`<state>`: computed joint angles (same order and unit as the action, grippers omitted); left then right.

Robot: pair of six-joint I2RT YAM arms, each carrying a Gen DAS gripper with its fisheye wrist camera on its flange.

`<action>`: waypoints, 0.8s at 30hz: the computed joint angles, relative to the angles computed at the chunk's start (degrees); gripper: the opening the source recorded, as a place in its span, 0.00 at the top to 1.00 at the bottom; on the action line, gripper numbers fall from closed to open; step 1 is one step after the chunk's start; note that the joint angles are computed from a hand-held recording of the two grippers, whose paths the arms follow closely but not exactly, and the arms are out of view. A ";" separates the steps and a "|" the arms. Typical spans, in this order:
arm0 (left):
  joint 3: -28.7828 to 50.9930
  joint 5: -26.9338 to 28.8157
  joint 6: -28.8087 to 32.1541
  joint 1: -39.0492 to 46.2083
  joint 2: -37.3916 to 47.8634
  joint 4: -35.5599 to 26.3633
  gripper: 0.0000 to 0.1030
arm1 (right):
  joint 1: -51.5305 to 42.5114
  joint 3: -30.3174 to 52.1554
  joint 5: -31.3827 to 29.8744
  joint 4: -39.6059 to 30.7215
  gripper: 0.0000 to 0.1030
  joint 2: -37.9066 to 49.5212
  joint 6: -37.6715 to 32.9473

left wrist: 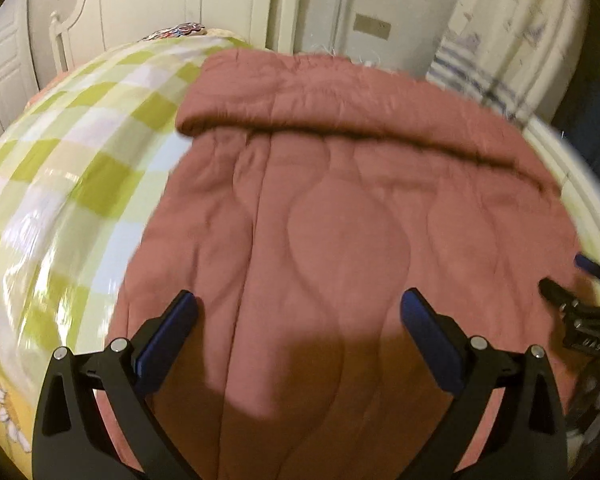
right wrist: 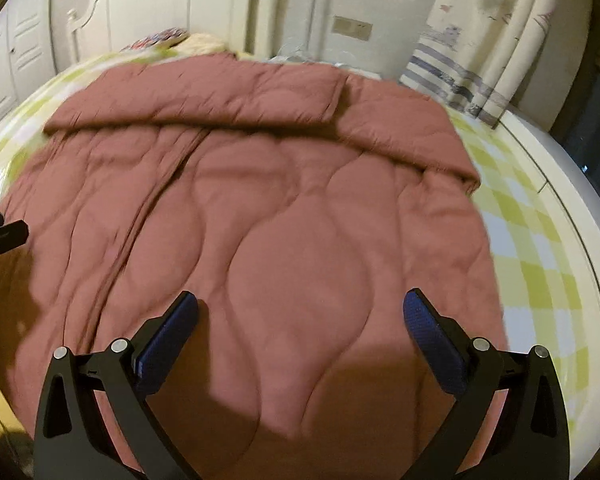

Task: Fold large clothes
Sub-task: 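Release the collar fold and move both tools toward the coat hem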

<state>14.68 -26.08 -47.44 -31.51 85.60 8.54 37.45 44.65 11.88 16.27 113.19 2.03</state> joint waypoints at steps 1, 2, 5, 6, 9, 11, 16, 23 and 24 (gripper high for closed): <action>0.58 -2.02 -1.85 -2.71 2.95 -0.57 0.02 | 0.04 -0.91 -0.14 1.01 0.05 0.43 0.24; 1.20 -5.49 -3.74 -6.02 5.40 -1.26 0.02 | -0.15 -2.10 -0.62 2.70 0.05 0.57 0.83; 0.83 -9.14 -5.80 -9.45 7.08 -0.66 0.02 | -1.46 -5.23 -2.40 6.72 0.05 0.05 0.98; 0.17 -8.39 -5.79 -9.06 7.15 0.61 0.02 | -1.36 -5.90 -2.15 7.35 0.05 -0.20 0.81; -0.49 -8.10 -4.55 -8.45 7.36 2.23 0.02 | -0.78 -7.45 -0.93 9.15 0.05 -0.52 0.56; -1.32 -9.02 -4.75 -8.99 8.10 4.21 0.02 | -0.51 -8.17 -0.53 10.58 0.05 -0.37 0.71; -2.01 -9.21 -3.84 -8.65 8.57 6.11 0.02 | -0.19 -9.85 -0.28 12.47 0.05 -0.68 0.91; -2.67 -8.57 -3.47 -9.06 7.23 5.23 0.02 | -1.23 -10.93 -1.68 12.51 0.05 -1.64 0.19; -2.89 -8.20 -3.35 -9.25 6.42 4.49 0.02 | -1.84 -11.25 -2.43 12.38 0.05 -2.01 -0.17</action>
